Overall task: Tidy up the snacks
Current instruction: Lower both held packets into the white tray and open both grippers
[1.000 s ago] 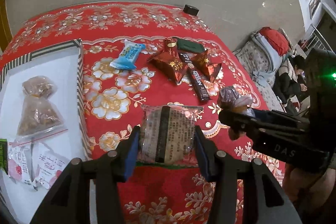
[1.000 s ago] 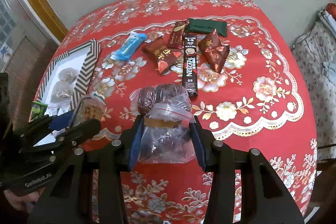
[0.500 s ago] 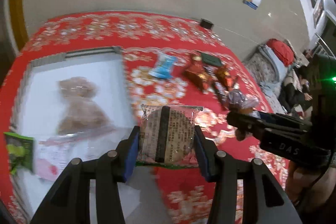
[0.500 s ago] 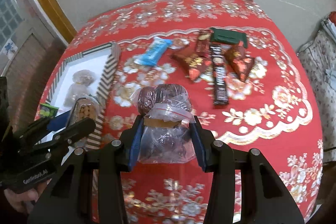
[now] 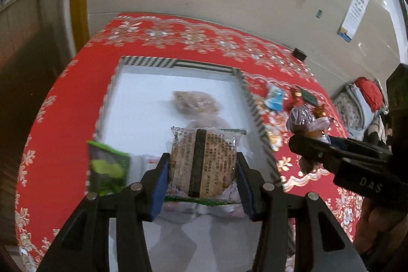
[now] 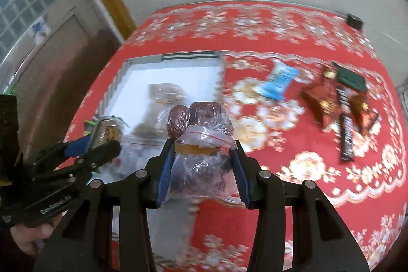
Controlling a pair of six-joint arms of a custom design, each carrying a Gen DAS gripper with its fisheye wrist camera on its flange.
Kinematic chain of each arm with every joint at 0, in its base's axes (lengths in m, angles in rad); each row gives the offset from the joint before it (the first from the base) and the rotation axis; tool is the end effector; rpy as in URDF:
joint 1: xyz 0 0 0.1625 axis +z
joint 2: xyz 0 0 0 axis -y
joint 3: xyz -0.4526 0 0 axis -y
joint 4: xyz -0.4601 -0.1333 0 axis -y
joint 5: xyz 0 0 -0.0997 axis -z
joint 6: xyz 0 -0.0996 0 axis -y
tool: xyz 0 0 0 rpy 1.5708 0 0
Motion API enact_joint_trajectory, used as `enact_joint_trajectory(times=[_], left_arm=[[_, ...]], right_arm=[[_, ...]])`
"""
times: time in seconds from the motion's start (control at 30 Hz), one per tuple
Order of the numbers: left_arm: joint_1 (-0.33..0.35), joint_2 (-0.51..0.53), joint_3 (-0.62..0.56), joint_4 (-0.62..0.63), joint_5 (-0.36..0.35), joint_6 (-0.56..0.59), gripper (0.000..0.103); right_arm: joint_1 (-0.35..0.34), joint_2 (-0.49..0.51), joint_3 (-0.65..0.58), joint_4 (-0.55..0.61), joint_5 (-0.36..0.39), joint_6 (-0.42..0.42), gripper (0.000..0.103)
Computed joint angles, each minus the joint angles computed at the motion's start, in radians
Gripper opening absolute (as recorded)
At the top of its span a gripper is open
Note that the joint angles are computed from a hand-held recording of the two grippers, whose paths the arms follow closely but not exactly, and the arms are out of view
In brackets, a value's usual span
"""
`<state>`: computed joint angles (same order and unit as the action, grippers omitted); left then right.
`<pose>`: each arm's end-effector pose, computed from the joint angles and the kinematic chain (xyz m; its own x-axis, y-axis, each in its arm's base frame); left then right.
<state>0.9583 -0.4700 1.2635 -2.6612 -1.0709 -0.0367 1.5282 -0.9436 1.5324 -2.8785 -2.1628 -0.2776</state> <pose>-0.3389 -0.7972 -0.0149 -0.8183 0.3608 -0.4473 0.5201 0.7962 -0.3092 0.0445 -0.7803 0.2769 -0.7911 0.1810 0.5843 -0.1921 0.8334 -0.5183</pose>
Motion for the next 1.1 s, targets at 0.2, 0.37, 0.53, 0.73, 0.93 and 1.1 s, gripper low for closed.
enact_joint_trajectory(times=[0.2, 0.37, 0.53, 0.73, 0.93, 1.1], left_arm=[[0.012, -0.016, 0.026, -0.014, 0.023, 0.040, 0.051], [0.017, -0.014, 0.016, 0.011, 0.028, 0.049, 0.051], [0.019, -0.011, 0.010, 0.025, 0.027, 0.061, 0.051], [0.022, -0.005, 0.000, 0.046, 0.023, 0.059, 0.051], [0.023, -0.004, -0.001, 0.056, 0.029, 0.052, 0.051], [0.020, -0.005, 0.003, 0.065, 0.045, 0.039, 0.051]], right_arm=[[0.020, 0.060, -0.036, 0.053, -0.011, -0.007, 0.043], [0.021, 0.072, -0.035, 0.068, -0.020, 0.028, 0.043], [0.024, 0.080, -0.037, 0.072, -0.035, 0.044, 0.043], [0.024, 0.086, -0.040, 0.080, -0.050, 0.047, 0.043], [0.025, 0.092, -0.043, 0.080, -0.054, 0.044, 0.043], [0.023, 0.093, -0.046, 0.086, -0.048, 0.042, 0.043]])
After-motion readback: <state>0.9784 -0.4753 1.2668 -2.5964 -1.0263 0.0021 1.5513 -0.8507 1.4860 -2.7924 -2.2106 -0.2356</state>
